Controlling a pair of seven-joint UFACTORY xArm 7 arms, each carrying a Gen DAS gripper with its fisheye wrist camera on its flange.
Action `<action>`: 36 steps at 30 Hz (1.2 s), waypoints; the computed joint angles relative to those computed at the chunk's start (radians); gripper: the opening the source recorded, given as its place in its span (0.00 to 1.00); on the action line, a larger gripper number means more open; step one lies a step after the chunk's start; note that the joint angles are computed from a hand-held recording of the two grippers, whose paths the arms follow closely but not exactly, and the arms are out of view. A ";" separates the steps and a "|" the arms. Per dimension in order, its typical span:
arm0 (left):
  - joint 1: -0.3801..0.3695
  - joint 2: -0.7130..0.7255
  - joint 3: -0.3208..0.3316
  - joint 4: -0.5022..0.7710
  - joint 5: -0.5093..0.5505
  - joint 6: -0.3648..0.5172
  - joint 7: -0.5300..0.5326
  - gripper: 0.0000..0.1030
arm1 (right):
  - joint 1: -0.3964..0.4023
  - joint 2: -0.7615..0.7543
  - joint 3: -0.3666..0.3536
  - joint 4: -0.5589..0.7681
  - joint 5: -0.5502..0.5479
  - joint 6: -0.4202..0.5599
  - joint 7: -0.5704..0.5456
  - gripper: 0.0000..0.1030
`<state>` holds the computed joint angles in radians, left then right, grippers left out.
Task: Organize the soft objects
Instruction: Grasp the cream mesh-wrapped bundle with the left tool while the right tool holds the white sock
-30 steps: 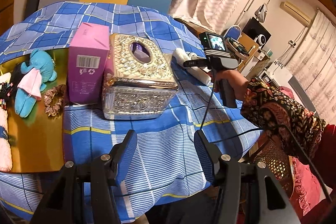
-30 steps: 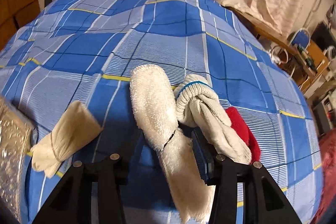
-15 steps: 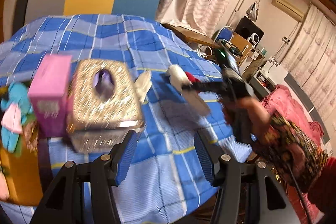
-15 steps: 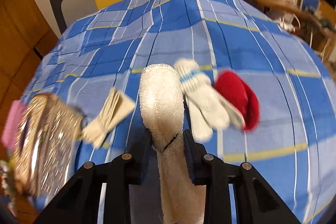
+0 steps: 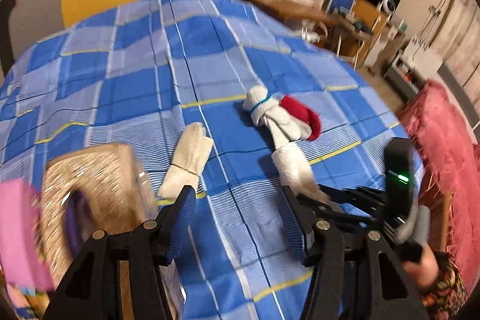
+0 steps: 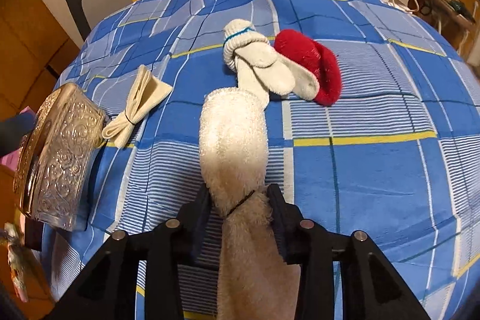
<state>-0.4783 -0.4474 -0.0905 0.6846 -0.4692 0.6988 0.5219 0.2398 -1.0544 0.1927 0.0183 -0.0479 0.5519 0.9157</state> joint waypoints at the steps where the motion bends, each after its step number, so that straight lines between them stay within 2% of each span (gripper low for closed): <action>1: 0.007 0.023 -0.016 0.007 0.018 -0.015 -0.018 0.56 | 0.001 0.000 -0.008 0.000 0.002 0.001 -0.005 0.38; 4: 0.024 0.121 -0.065 0.054 0.096 -0.056 -0.080 0.56 | -0.001 0.000 -0.021 -0.001 0.011 -0.002 -0.007 0.36; 7: 0.055 0.220 -0.129 0.105 0.256 -0.112 -0.193 0.56 | -0.001 -0.003 -0.028 -0.002 0.019 -0.003 -0.013 0.35; 12: 0.075 0.359 -0.159 0.182 0.513 -0.124 -0.370 0.56 | 0.001 -0.024 -0.044 -0.013 0.040 -0.002 -0.014 0.35; 14: 0.069 0.393 -0.154 0.198 0.569 -0.123 -0.415 0.56 | 0.001 -0.038 -0.056 -0.020 0.054 -0.004 -0.013 0.35; 18: 0.055 0.427 -0.139 0.205 0.593 -0.126 -0.440 0.53 | -0.005 -0.070 -0.065 -0.028 0.070 0.011 -0.011 0.34; 19: 0.052 0.430 -0.138 0.204 0.586 -0.129 -0.437 0.43 | -0.007 -0.083 -0.067 -0.032 0.075 0.016 -0.009 0.33; 20: 0.049 0.427 -0.137 0.195 0.597 -0.136 -0.439 0.38 | -0.009 -0.096 -0.070 -0.036 0.080 0.021 -0.006 0.33; 21: 0.083 0.419 -0.176 0.185 0.607 -0.144 -0.441 0.36 | -0.012 -0.106 -0.073 -0.039 0.084 0.025 -0.004 0.33; 22: 0.080 0.408 -0.173 0.177 0.574 -0.150 -0.414 0.28 | -0.016 -0.116 -0.075 -0.041 0.086 0.032 -0.003 0.33; 23: 0.035 0.395 -0.130 0.171 0.501 -0.150 -0.364 0.21 | -0.018 -0.127 -0.073 -0.044 0.088 0.037 0.001 0.33; 26: 0.012 0.342 -0.122 0.159 0.323 -0.140 -0.227 0.21 | -0.027 -0.160 -0.070 -0.050 0.092 0.062 0.014 0.32; 29: -0.005 0.318 -0.122 0.158 0.256 -0.129 -0.172 0.21 | -0.031 -0.170 -0.078 -0.054 0.096 0.068 0.015 0.32; 31: -0.001 0.327 -0.132 0.162 0.294 -0.139 -0.195 0.22 | -0.029 -0.178 -0.075 -0.056 0.098 0.072 0.020 0.32; 32: 0.006 0.336 -0.141 0.166 0.342 -0.145 -0.230 0.29 | -0.028 -0.184 -0.078 -0.059 0.097 0.074 0.016 0.32; 36: 0.028 0.396 -0.164 0.217 0.572 -0.112 -0.401 0.44 | -0.027 -0.175 -0.082 -0.056 0.099 0.067 0.009 0.32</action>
